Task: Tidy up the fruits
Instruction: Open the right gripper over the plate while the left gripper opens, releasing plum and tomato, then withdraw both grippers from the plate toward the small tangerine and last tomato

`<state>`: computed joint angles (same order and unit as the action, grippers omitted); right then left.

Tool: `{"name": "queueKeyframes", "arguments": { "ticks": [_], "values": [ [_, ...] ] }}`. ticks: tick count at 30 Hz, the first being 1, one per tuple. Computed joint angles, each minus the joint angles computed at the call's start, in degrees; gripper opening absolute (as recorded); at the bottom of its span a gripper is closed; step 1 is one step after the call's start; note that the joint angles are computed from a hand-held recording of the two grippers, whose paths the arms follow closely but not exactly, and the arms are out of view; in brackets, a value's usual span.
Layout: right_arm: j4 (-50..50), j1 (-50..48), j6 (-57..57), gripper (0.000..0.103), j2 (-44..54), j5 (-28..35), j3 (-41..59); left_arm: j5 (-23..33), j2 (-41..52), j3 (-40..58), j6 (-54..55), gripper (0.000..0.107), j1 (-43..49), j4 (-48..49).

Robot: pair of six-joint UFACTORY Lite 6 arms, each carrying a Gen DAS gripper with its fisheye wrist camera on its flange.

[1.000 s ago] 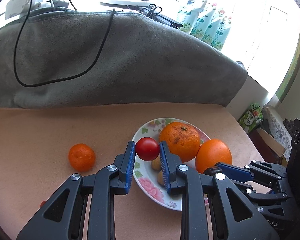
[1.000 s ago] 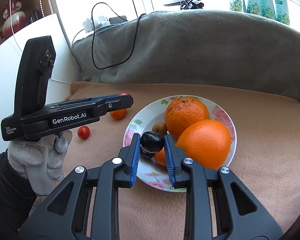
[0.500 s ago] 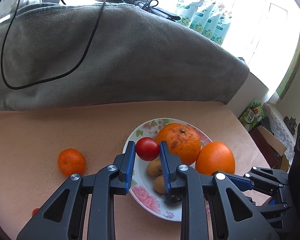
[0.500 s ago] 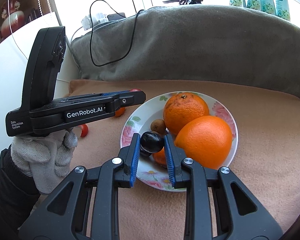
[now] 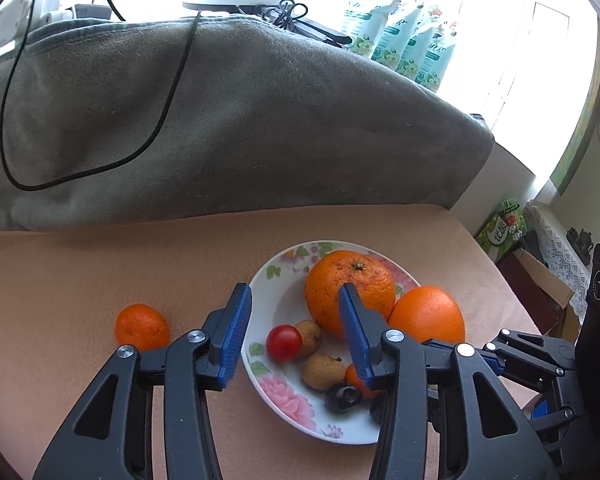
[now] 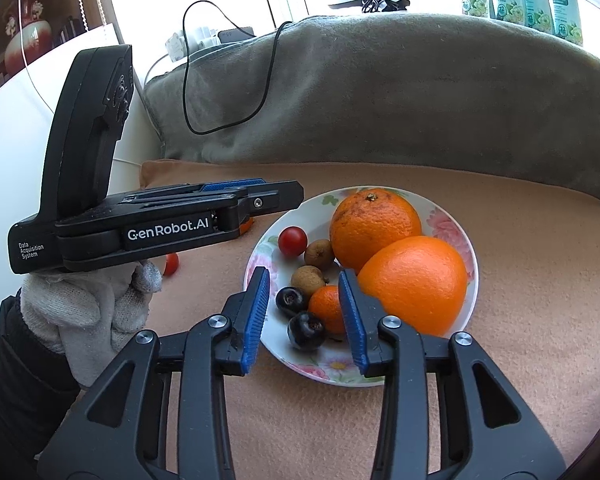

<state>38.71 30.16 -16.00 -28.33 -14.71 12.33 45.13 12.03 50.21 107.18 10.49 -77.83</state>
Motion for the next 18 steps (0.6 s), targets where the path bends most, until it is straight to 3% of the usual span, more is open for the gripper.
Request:
{"name": "queueKeyframes", "arguments": {
  "ticks": [4, 8, 12, 18],
  "values": [
    [-1.33, 0.39, 0.98, 0.050, -0.13, -0.06, -0.09, -0.08, -0.45, -0.38, 0.25, 0.058, 0.10, -0.26],
    [3.48, 2.39, -3.29, 0.063, -0.51, -1.01, -0.19, -0.06, -0.98, -0.63, -0.18, 0.071, 0.34, -0.11],
    [6.62, 4.07, -6.10, 0.076, -1.29, -1.62, -0.54, -0.42, -1.80, -1.17, -0.25, 0.072, 0.59, -0.02],
    [16.05, 6.90, -14.49, 0.087, -1.95, -3.47, -0.51, -0.91, -2.98, -1.91, -0.36, 0.077, 1.05, -0.17]
  ]
}}
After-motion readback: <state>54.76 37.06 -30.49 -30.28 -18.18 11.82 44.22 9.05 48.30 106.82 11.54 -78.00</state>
